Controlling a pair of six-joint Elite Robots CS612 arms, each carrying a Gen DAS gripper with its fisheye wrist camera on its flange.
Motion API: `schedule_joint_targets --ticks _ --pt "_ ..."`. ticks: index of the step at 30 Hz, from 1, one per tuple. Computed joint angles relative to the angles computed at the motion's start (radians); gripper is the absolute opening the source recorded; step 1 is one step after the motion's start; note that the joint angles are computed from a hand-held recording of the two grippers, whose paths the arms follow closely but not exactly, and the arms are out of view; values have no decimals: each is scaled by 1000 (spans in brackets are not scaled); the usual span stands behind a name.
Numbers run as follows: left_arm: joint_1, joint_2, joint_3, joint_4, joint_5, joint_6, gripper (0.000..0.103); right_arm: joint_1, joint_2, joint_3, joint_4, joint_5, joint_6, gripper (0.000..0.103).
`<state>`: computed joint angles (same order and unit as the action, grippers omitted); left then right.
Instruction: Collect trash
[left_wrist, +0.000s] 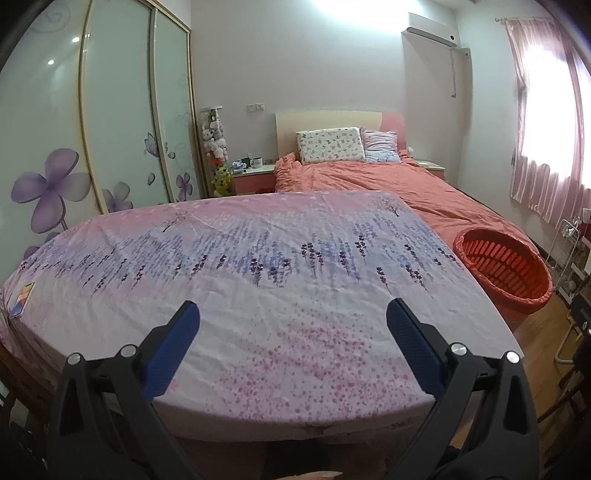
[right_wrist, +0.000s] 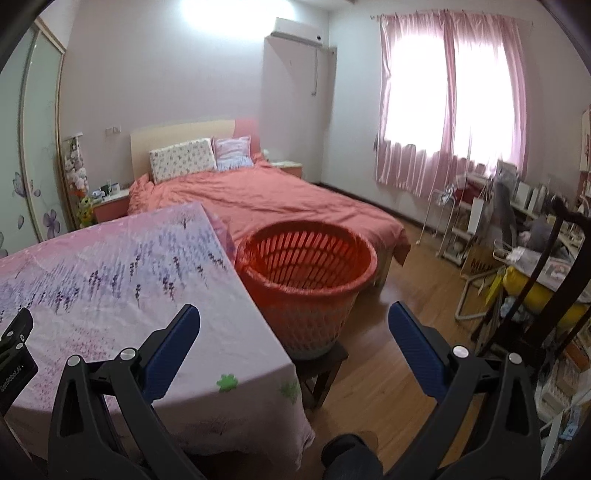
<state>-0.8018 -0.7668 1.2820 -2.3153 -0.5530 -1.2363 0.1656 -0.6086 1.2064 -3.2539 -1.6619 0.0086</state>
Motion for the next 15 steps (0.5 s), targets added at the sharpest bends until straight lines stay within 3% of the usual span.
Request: schedule_joint_targets --ticks 15 --pt "-9 0 -7 -40 -9 30 99 -3 -28 44 24 31 52 101"
